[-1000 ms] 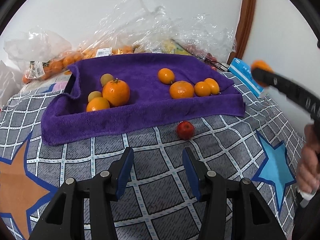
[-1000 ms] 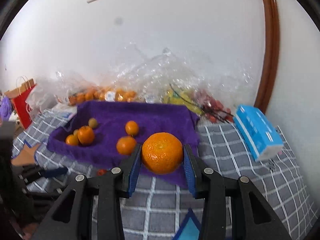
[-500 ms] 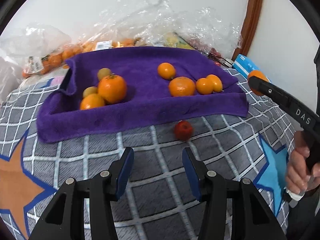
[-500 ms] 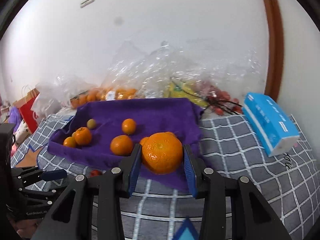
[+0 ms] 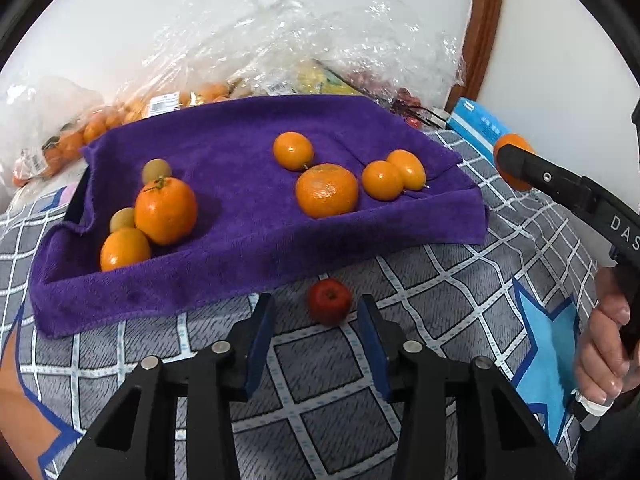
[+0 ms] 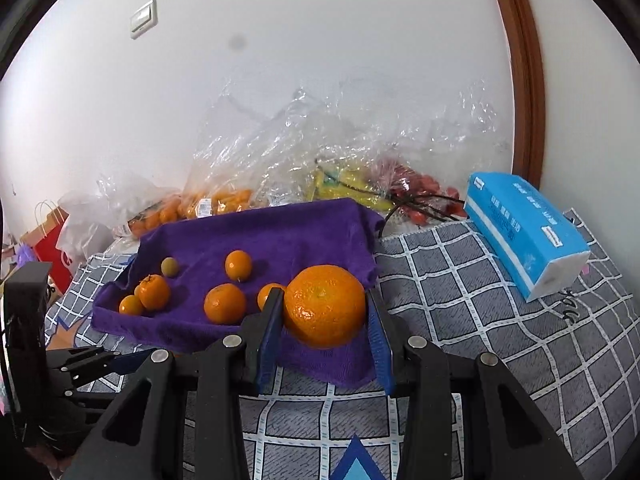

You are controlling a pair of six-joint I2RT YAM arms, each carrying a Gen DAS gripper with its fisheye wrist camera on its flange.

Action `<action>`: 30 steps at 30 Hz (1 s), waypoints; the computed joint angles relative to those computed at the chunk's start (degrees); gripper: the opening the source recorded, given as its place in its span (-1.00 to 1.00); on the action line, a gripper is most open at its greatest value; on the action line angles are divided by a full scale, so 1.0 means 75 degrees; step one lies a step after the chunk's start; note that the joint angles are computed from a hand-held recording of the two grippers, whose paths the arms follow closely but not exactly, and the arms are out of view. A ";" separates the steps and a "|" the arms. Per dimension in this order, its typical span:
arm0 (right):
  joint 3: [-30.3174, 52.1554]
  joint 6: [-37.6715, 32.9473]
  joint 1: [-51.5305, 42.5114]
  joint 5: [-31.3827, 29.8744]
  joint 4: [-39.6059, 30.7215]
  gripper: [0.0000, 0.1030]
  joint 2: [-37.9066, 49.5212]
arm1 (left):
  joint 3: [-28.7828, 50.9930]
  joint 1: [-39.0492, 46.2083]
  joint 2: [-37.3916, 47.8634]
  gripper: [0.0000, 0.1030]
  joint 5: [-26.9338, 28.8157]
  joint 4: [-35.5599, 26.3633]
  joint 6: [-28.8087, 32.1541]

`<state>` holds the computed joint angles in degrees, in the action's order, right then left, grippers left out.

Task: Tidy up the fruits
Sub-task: 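Grasp the red fruit with the left tool, then carry the red fruit and orange onto the towel and open both tools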

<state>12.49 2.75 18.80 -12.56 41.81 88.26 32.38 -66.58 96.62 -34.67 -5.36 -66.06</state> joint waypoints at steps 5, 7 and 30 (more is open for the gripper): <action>0.0075 0.0020 0.0123 0.0098 -0.0084 -0.22 0.0088 | 0.0185 0.0187 0.0266 -0.43 0.0115 0.0080 0.0343; 0.0024 -0.0019 0.0239 0.0214 0.0076 -0.22 0.0122 | 0.0228 0.0171 0.0315 -0.54 0.0129 0.0114 0.0476; -0.0264 -0.0183 0.0631 0.0235 0.1432 -0.22 0.0853 | -0.1604 -0.0542 -0.1627 -0.54 -0.1311 0.1323 -0.0684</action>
<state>10.52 1.38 23.52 -10.79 52.55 94.66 20.35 -70.65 84.42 -44.51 4.56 -71.19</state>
